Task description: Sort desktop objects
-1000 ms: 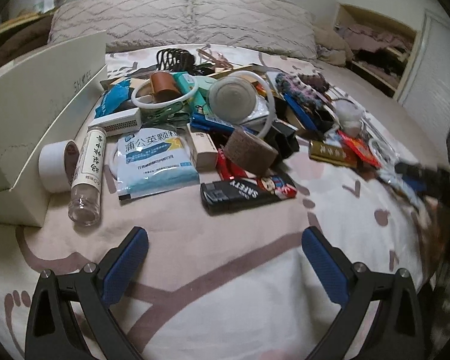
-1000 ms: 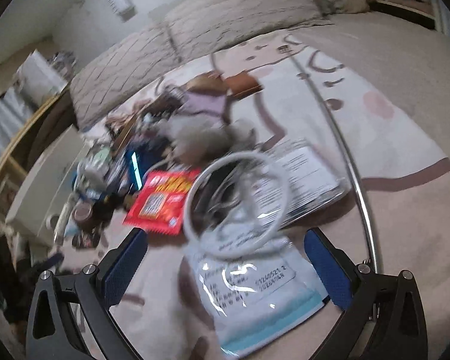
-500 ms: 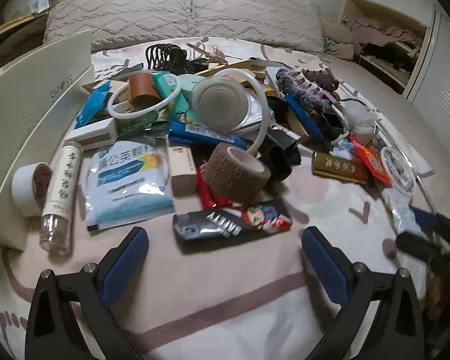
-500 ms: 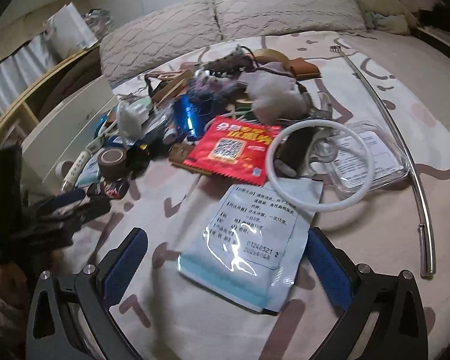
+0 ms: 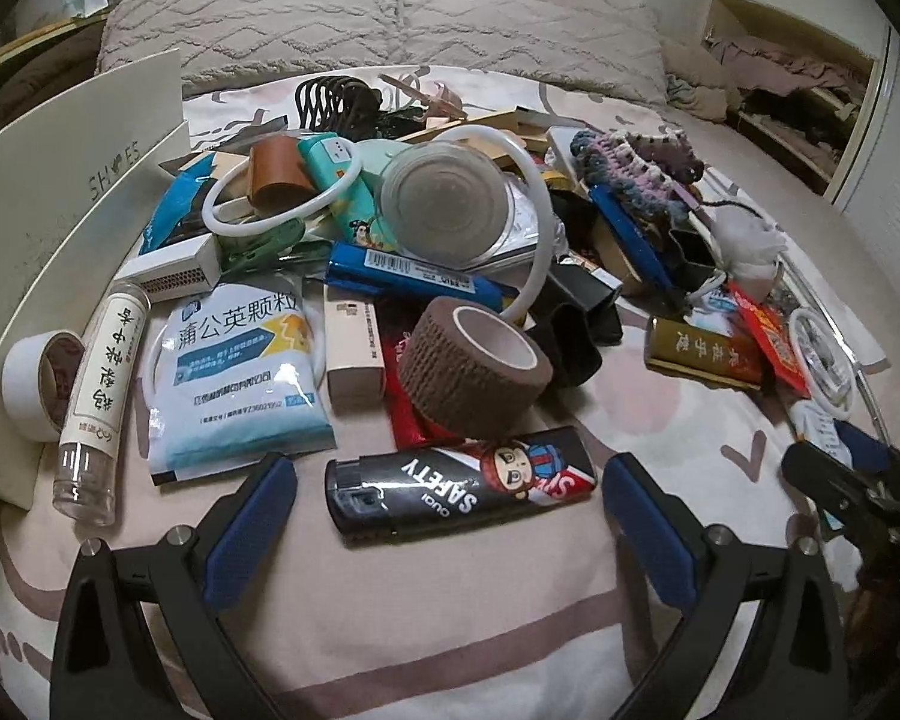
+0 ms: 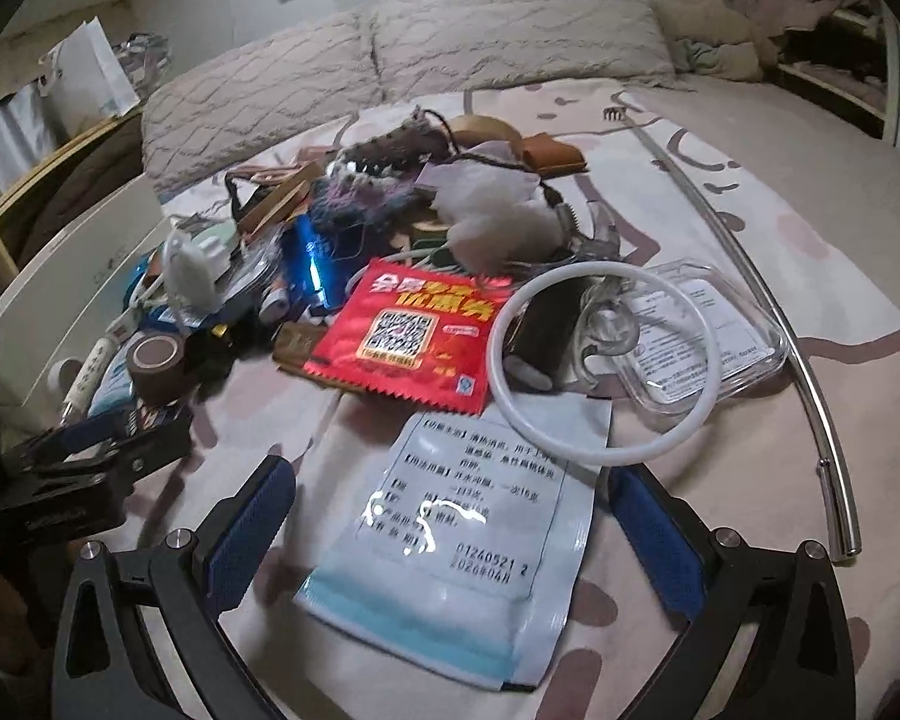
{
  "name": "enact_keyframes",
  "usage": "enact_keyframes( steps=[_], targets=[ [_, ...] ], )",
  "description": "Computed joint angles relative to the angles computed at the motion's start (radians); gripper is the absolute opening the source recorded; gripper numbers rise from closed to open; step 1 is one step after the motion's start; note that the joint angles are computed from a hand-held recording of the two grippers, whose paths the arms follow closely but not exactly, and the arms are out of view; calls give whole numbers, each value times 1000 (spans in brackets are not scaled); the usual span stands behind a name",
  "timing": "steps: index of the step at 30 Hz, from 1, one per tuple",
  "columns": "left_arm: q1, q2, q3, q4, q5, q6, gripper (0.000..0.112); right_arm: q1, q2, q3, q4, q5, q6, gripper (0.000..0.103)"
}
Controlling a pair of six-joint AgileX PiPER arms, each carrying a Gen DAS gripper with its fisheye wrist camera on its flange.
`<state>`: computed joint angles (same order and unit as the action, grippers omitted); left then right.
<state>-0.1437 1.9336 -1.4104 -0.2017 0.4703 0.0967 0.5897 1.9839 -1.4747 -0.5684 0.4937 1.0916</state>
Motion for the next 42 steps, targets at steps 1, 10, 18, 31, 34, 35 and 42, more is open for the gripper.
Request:
enact_keyframes(
  steps=[1, 10, 18, 31, 34, 35, 42],
  targets=[
    [0, 1, 2, -7, -6, 5, 101, 4, -3, 13, -42, -12, 48, 103],
    [-28, -5, 50, 91, -87, -89, 101, 39, 39, -34, -116, 67, 97, 103],
    [-23, -10, 69, 71, -108, -76, 98, 42, 9, 44, -257, -1, 255, 103],
    [11, -92, 214, -276, -201, 283, 84, 84, -20, 120, -499, 16, 525, 72],
    [18, -111, 236, -319, -191, 354, 84, 111, -25, 132, -524, 29, 513, 69],
    [23, -115, 238, -334, -181, 379, 84, 119, -28, 137, -531, 30, 506, 68],
    [54, -187, 309, -321, -146, 473, 84, 136, -65, 184, -538, -43, 466, 59]
  ],
)
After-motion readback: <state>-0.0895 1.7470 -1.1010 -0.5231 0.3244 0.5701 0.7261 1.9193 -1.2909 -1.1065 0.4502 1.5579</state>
